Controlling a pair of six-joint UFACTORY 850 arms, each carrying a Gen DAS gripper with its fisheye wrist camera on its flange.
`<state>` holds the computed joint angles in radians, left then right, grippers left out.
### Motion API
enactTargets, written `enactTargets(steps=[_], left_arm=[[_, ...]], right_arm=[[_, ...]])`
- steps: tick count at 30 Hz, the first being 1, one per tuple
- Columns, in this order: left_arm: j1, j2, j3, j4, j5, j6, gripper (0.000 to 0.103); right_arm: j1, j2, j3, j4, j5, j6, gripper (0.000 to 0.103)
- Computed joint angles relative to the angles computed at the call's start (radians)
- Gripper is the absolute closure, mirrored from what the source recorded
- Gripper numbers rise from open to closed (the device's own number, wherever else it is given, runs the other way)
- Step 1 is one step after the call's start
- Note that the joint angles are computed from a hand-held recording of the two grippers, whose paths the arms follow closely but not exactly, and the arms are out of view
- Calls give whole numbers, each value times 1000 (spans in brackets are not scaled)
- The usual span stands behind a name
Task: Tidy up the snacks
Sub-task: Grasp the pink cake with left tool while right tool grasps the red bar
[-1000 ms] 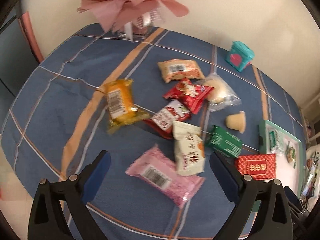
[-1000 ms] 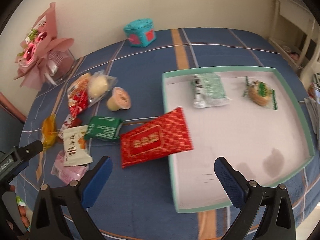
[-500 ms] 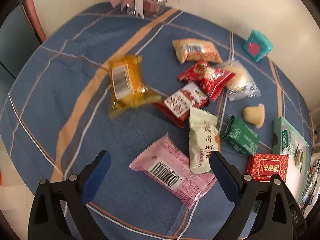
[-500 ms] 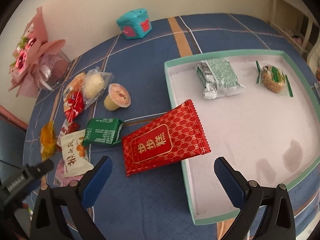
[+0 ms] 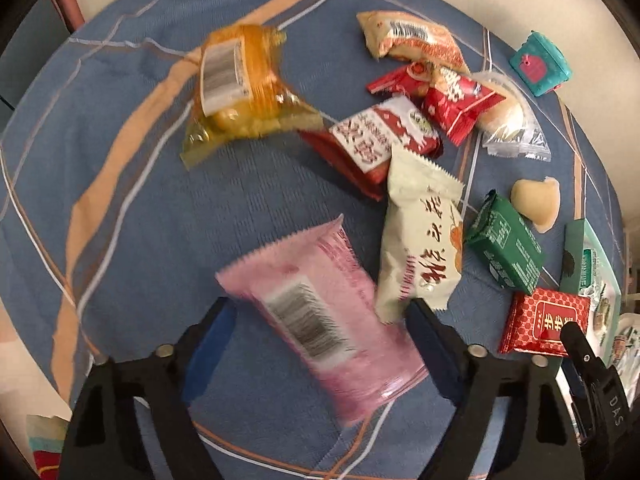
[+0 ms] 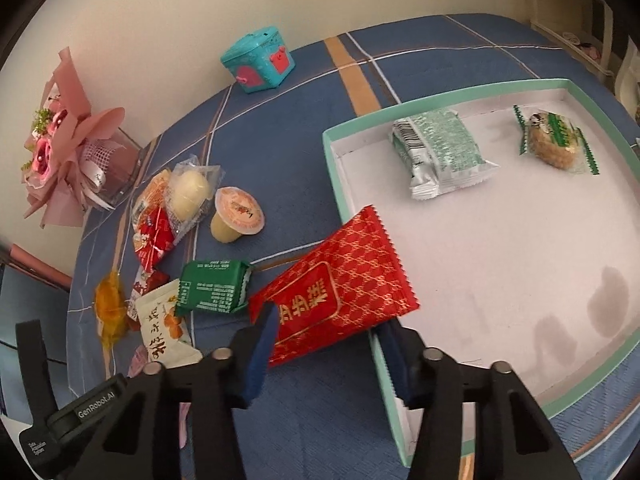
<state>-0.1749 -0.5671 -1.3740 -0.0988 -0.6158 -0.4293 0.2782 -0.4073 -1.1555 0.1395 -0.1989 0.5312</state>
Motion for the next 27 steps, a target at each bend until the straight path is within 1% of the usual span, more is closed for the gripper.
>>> enactTargets(steps=[1,2,4,5,7,8,10,11,13,16,19,21,24,27], left_arm=[[-1,-3,0,-14,-3,10,24],[-4,-6,-2,-7,-5,4,25],[-12,-6,-2,20,-6,-14,28],[-15,-4,2,28,-4,-17,29],[-19,0,7,39,0,-26,37],[-20,-3,0,46,0,-34,40],[-23,-7,-10,53,-3,-48,49],[-19,-5,-7,50,2,-44,51],[-15,-1,-4,40,10,-40,60],[6,1,-9,-3,16,-5,63],[11,1,-9,-15,17,7,63],[18,4,-4,-24,19,18,63],[19,-3,-8,-28,23,16,63],[24,-6,-12,-40,27,17,63]], right_arm=[[-1,3,3,-14,4,17,60],[-3,6,7,-3,11,11,62],[-7,12,12,52,25,-32,63],[-6,15,13,53,29,-31,64],[-5,19,16,90,45,-68,65],[-5,21,16,133,48,-113,65],[-2,24,16,169,56,-157,65],[0,22,15,196,61,-188,67],[4,14,6,268,58,-265,70],[13,-1,-9,310,51,-310,76],[18,-20,-27,342,36,-326,84],[21,-29,-34,347,37,-325,86],[22,-32,-38,421,48,-395,89],[25,-28,-40,447,51,-436,90]])
